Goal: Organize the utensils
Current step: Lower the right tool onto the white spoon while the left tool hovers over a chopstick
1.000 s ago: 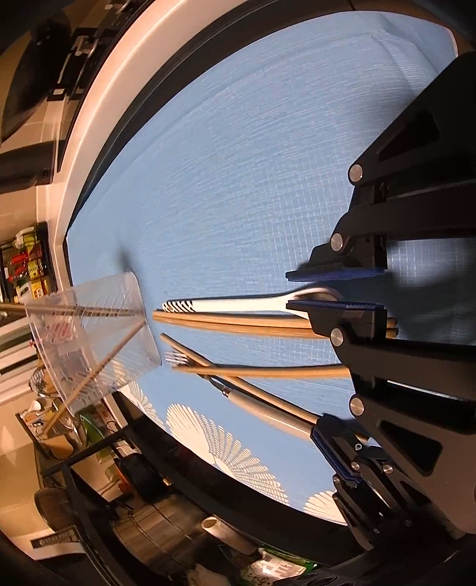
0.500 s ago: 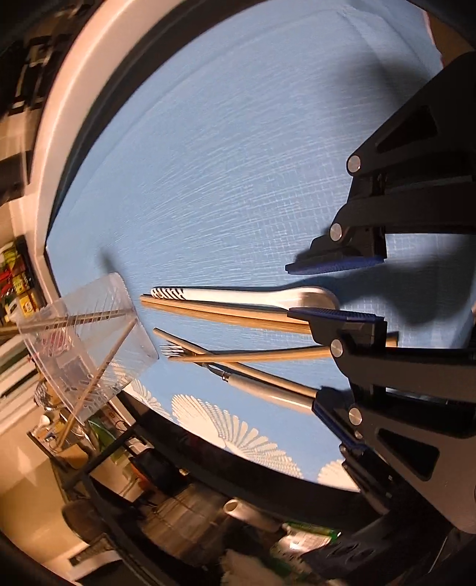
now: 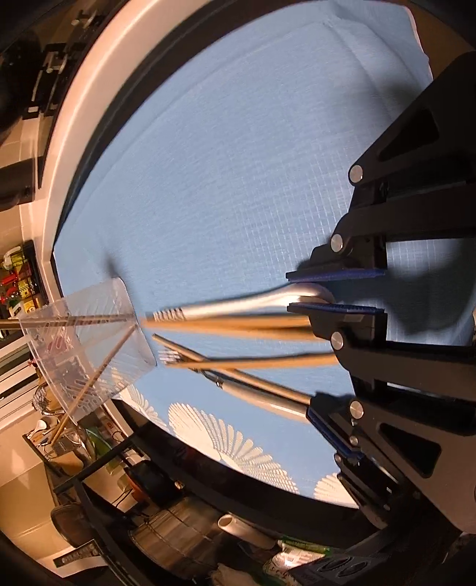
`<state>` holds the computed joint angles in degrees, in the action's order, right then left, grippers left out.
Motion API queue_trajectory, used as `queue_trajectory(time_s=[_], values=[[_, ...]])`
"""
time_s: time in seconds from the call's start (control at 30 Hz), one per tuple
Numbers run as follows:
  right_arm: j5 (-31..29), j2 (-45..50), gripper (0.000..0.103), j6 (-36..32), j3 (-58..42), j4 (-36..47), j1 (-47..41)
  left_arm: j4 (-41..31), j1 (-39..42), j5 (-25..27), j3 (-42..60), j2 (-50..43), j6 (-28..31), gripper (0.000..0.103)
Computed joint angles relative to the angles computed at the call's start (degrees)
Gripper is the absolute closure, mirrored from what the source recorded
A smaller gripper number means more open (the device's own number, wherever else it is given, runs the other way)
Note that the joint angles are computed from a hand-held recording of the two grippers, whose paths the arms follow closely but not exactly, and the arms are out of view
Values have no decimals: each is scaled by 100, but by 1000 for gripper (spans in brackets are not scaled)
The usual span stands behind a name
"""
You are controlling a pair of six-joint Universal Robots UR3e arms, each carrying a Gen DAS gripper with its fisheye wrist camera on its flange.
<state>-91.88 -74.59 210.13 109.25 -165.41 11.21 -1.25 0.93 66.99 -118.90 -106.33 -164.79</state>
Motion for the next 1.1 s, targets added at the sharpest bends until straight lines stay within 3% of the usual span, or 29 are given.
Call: queue_trajectory(time_s=[0.2,0.5,0.77,1.1], values=[[-1384,14,95,-711,-260,568,247,102,-25,60,-60,12,-18,96],[-728,15,88,-662,557,-868,-103,744,-200,380,-264,-100,-97,96],[-968,357,88,-619,900,-2058,91,1590,-257,515,-596,-252,-379,96],[-1226,337,92,-774,939,-2195,184,1961,-256,573,-700,-280,-486,97]])
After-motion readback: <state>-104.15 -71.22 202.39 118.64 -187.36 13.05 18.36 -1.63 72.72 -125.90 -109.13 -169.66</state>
